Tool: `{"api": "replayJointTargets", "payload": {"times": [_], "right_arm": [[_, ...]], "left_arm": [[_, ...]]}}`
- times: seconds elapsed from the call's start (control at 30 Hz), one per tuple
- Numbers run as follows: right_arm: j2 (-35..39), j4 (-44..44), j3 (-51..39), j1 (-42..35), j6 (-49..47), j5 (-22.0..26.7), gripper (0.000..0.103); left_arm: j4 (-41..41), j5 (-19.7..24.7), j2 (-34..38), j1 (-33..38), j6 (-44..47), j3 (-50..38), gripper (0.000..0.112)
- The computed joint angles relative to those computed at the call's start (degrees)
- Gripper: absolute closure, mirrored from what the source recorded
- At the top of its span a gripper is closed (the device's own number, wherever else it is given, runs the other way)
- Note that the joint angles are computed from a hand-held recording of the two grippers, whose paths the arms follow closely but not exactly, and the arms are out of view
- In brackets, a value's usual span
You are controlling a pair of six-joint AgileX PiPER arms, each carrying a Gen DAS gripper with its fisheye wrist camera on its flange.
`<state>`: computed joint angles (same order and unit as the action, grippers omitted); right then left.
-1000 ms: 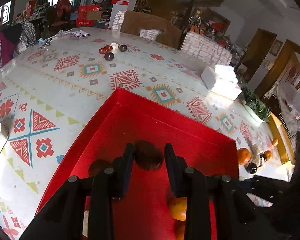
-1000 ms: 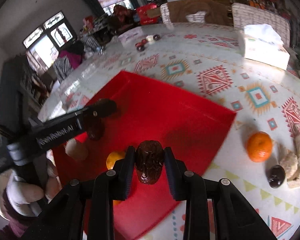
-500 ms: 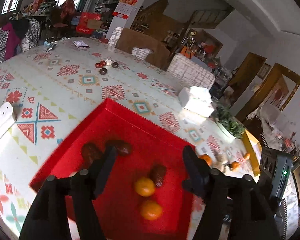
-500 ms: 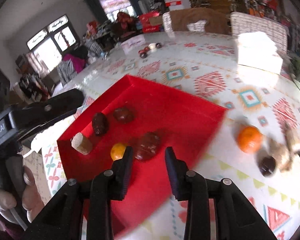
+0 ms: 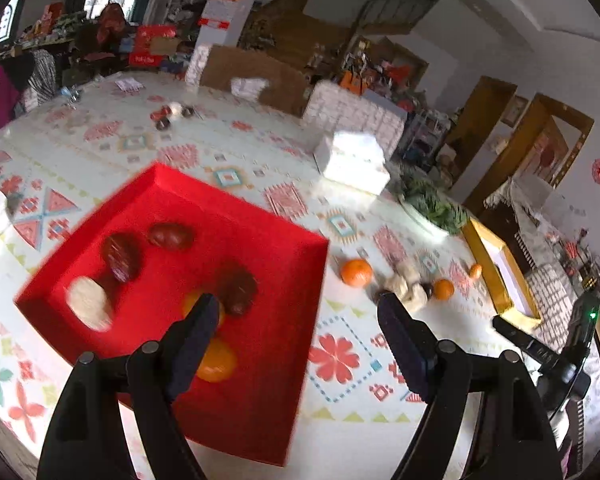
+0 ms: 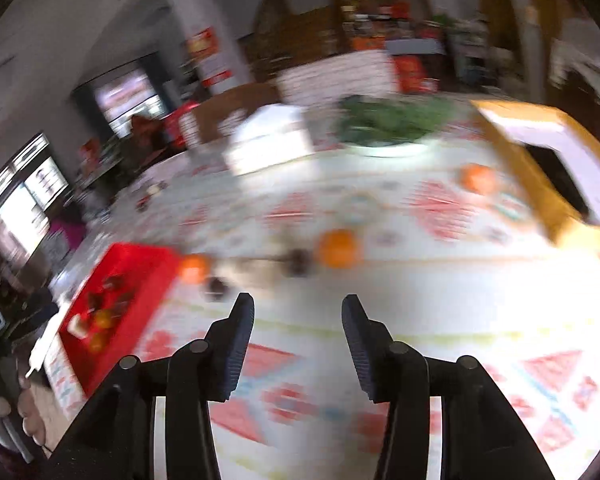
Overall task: Organize fruits
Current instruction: 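Grasp an orange with the right tool while the left tool grasps another orange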
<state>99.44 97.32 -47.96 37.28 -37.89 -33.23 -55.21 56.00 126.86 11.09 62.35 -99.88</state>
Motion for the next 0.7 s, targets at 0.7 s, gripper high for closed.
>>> {"api": "replayJointTargets", "payload": {"times": [0.7], "right_arm": [[4.9, -6.8, -3.1, -18.0, -1.4, 14.6, 0.053]], "left_arm": [[3.2, -8.5, -5.6, -10.4, 7.9, 12.7, 0.031]]}}
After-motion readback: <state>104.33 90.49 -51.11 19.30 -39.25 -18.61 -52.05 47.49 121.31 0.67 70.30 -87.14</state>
